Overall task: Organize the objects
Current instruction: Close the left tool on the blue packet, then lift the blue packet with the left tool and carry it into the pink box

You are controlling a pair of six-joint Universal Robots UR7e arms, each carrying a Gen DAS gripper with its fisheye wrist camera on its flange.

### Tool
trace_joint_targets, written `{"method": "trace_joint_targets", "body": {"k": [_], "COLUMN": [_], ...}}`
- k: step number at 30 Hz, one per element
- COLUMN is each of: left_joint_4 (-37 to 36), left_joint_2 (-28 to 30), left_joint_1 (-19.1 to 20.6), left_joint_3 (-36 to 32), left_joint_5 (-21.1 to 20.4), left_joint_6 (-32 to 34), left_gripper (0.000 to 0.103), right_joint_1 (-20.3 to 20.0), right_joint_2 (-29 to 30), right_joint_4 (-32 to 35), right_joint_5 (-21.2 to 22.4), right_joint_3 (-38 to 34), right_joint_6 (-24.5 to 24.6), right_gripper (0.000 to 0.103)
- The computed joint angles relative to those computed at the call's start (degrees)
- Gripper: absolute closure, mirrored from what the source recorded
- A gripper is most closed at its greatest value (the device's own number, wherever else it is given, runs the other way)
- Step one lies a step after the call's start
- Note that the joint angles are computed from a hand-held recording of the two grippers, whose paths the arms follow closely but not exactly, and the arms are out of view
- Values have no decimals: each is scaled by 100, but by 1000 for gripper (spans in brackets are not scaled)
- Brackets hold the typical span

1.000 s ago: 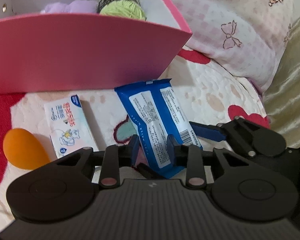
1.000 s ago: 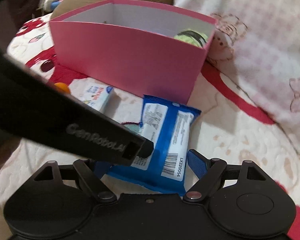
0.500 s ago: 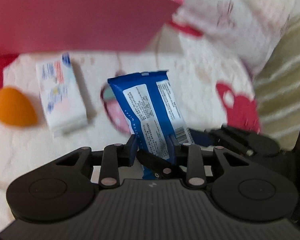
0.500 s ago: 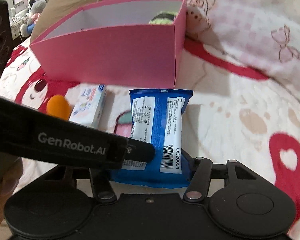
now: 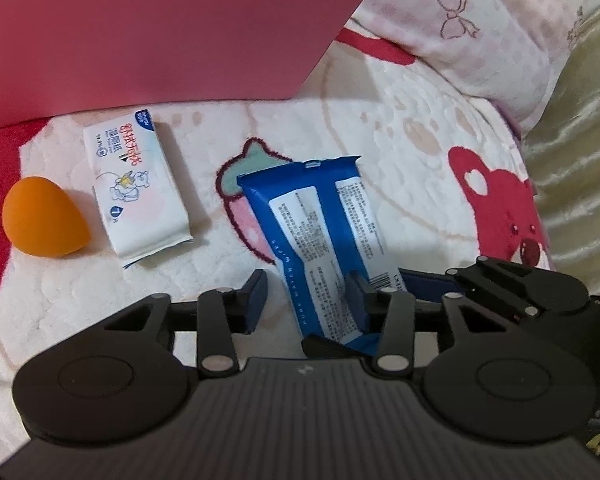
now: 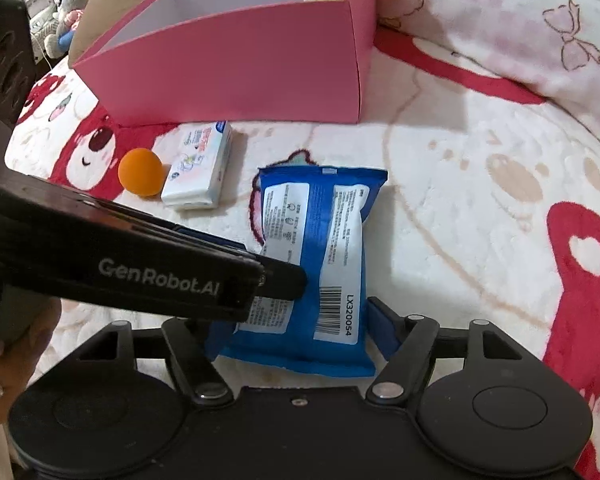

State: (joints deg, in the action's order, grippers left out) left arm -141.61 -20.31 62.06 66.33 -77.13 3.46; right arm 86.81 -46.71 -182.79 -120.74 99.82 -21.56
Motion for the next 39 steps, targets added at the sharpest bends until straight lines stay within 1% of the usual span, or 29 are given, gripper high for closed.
{"method": "trace_joint_targets", "body": {"k": [1,6,12,14,19,24,29,32,36,39], "left_joint_4": [-30,-409,-645,-715,-662,-583,-280,-84,231,519], "left_joint_2": [9,-29,-61,-98,-206,-359,-513,-613,-711,-764], "left_joint_1": [15,-3,4,-5,-62,-179,-300,-389,-565,-598], "left_joint_3": [-4,202,339,411,527,668,664,637,533,338], "left_joint_5": [-96,-118,-211,-260,-341,-296,-183,-37,332,382], "left_joint_6": [-23,-99,-236,-260,-369,-375,-363,-235,156,134], "left_gripper": [73,76,77,78,78,78,78,78,78,78], "right_joint_1": [-5,-46,-169,-169,-124,-92,1,46,152,222], "right_joint_2": [-6,32,52,64,4,-162,-361,-465,-528,-583], "right_joint_4": [-28,-462,-1100,-1295,-1495,-1565,-1366,-1233,-1126,-939], "right_joint_5": [25,117,373,419,441,546,600,692,749,844], "right_joint_3": [19,134,365,442,602,815,925,948,912,818], "right_joint_6": [-32,-467,-575,-675,-835,-746,-548,-427,-416,-247], "right_gripper": [29,31,33,36,41,41,41,41,41,41]}}
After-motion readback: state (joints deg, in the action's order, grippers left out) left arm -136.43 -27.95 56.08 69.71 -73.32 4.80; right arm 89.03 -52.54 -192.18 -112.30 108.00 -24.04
